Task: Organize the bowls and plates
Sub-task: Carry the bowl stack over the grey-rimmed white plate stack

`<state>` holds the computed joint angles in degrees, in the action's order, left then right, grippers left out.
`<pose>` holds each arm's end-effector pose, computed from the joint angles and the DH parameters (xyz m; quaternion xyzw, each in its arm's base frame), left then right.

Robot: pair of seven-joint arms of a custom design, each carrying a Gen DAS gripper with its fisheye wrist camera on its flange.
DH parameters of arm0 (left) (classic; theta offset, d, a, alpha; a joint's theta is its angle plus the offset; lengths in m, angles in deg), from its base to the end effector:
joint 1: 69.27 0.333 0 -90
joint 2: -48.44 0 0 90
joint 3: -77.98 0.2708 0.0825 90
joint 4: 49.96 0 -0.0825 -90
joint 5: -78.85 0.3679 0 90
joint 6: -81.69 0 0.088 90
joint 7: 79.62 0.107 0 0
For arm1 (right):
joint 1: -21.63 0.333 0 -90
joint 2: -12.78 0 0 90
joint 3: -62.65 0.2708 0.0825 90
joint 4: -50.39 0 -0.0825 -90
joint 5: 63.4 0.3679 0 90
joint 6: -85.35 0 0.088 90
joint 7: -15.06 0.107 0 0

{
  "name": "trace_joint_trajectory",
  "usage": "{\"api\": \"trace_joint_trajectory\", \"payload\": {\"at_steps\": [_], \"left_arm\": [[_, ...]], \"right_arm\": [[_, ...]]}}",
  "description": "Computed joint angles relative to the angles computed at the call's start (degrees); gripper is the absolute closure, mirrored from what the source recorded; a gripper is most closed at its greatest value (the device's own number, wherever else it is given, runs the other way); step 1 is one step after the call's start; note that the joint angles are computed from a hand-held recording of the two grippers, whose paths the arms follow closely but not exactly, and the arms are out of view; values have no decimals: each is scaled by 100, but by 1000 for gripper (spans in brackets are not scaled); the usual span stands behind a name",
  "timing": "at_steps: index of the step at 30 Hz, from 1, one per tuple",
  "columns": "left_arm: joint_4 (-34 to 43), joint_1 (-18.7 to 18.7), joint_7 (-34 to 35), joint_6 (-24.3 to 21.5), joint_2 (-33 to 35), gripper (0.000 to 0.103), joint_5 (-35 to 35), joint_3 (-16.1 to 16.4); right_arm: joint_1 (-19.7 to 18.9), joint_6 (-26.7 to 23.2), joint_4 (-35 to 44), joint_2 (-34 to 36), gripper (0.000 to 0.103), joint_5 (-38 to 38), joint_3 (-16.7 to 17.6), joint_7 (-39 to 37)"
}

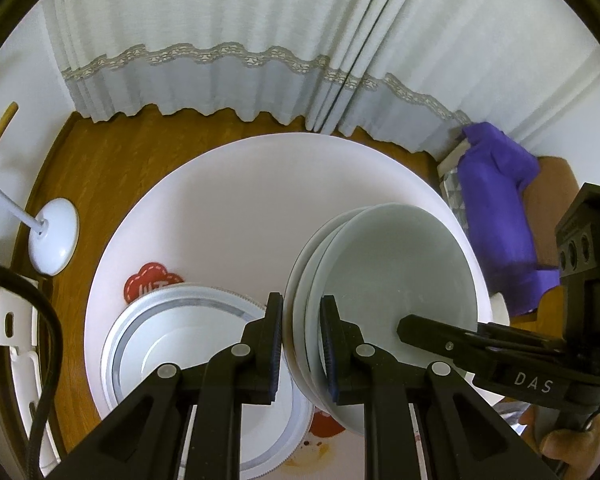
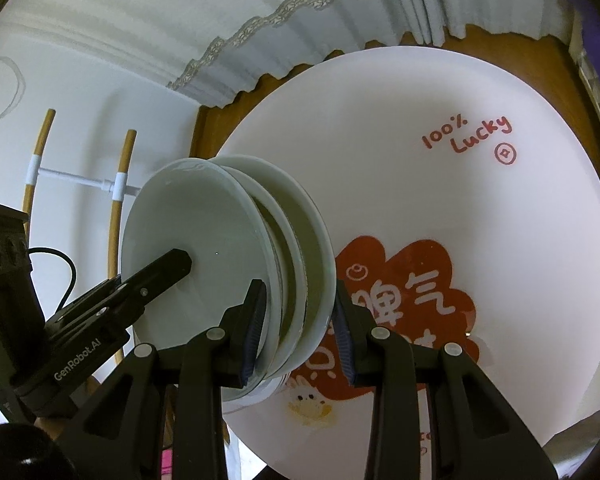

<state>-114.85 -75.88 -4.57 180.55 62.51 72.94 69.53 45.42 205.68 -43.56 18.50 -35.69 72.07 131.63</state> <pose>0.5897 -0.1537 0.6586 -0.6969 0.6923 -0.1850 0.0274 0.4973 0.3474 0.5513 -0.6563 0.6962 0.1793 0.2288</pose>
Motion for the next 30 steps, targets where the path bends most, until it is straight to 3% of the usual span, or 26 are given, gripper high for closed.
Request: {"api": "trace_joint_trajectory", "payload": {"at_steps": [14, 30], "left_arm": [[-864, 102, -285, 2, -982, 90, 24, 24], [-1711, 322, -531, -115, -1840, 90, -1, 59]], "right_arm": [[124, -244, -22, -185, 70, 92, 49, -264], [283, -446, 474, 255, 70, 118, 193, -390]]}}
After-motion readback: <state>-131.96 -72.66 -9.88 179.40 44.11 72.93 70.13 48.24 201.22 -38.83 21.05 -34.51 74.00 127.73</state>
